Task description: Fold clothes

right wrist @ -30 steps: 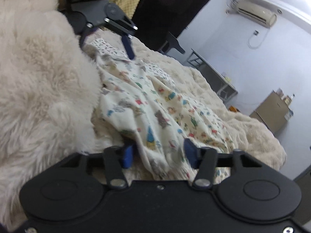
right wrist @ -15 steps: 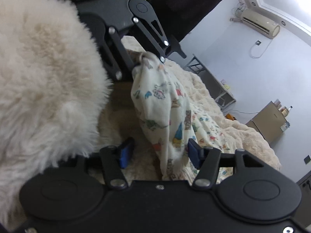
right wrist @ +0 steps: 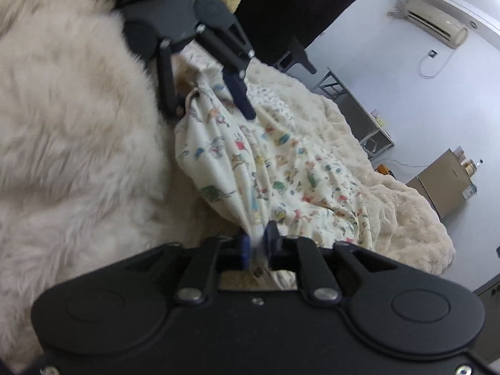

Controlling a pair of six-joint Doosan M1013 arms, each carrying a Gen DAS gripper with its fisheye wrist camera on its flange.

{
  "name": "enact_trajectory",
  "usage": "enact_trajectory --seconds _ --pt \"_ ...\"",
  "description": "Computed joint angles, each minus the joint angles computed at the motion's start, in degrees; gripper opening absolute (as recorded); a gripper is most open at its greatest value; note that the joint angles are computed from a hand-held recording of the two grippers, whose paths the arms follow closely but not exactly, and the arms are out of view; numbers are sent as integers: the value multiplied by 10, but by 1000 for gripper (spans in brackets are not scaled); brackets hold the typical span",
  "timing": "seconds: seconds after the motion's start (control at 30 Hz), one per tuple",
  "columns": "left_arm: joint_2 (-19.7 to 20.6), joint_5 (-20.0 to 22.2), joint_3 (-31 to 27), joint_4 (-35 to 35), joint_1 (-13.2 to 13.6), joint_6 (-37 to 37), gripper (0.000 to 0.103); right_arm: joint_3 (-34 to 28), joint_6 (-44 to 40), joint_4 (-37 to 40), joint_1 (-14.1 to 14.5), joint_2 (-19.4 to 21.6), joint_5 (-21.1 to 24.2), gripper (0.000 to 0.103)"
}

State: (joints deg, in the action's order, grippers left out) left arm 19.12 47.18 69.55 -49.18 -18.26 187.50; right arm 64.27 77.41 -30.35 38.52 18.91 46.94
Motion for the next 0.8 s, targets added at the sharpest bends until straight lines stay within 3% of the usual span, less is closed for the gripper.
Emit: enact_trajectory --seconds 0.07,0.23,0.33,0.43,0.8 --pt "1 -4 -8 38 8 -14 59 11 31 -43 4 -2 -5 50" --pt "5 5 -14 38 41 -28 88 33 49 -74 2 -8 -7 51" --pt "11 -6 -24 83 49 -149 90 35 55 -76 -5 -6 -19 51" --pt "9 -14 -23 108 51 -178 90 34 68 -76 -9 -4 -46 52" --pt "12 -19 -36 153 45 -237 91 18 62 -65 -1 4 -23 52"
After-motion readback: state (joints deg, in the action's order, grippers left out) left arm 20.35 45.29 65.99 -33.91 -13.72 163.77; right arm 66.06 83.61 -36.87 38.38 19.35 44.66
